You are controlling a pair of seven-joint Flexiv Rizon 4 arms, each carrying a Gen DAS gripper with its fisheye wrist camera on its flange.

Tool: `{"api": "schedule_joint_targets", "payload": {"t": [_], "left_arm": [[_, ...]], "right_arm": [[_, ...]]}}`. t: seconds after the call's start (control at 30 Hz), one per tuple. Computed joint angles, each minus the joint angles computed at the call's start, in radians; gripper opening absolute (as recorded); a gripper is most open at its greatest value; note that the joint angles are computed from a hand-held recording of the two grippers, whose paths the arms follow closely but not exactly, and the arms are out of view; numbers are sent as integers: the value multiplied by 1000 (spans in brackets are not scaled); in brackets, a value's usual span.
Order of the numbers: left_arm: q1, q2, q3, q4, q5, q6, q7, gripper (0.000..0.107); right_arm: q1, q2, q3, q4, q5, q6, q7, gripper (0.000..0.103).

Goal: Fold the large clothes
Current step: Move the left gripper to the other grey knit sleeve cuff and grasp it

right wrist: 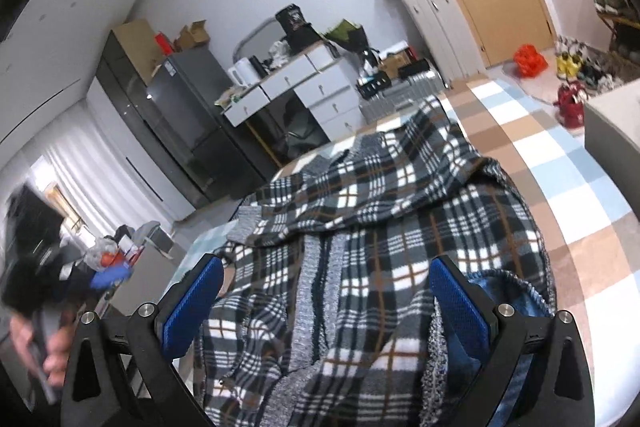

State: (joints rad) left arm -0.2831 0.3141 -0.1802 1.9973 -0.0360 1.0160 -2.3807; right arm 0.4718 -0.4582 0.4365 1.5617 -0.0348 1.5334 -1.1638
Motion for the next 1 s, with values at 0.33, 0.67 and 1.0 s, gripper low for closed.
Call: {"api": "schedule_joint_targets", "payload": {"t": [0.33, 0.67, 1.0], "left_arm": [[160, 275, -102, 58, 285, -327, -255, 102], [329, 521, 82, 307, 294, -354, -354, 102], [456, 638, 339, 580, 180, -182, -219, 102]], "right_arm": [[-9, -25, 90, -11, 12, 8, -97, 103], [133, -29, -20, 1, -107, -37, -126, 103], [214, -208, 175, -453, -55, -425, -411, 103]]}}
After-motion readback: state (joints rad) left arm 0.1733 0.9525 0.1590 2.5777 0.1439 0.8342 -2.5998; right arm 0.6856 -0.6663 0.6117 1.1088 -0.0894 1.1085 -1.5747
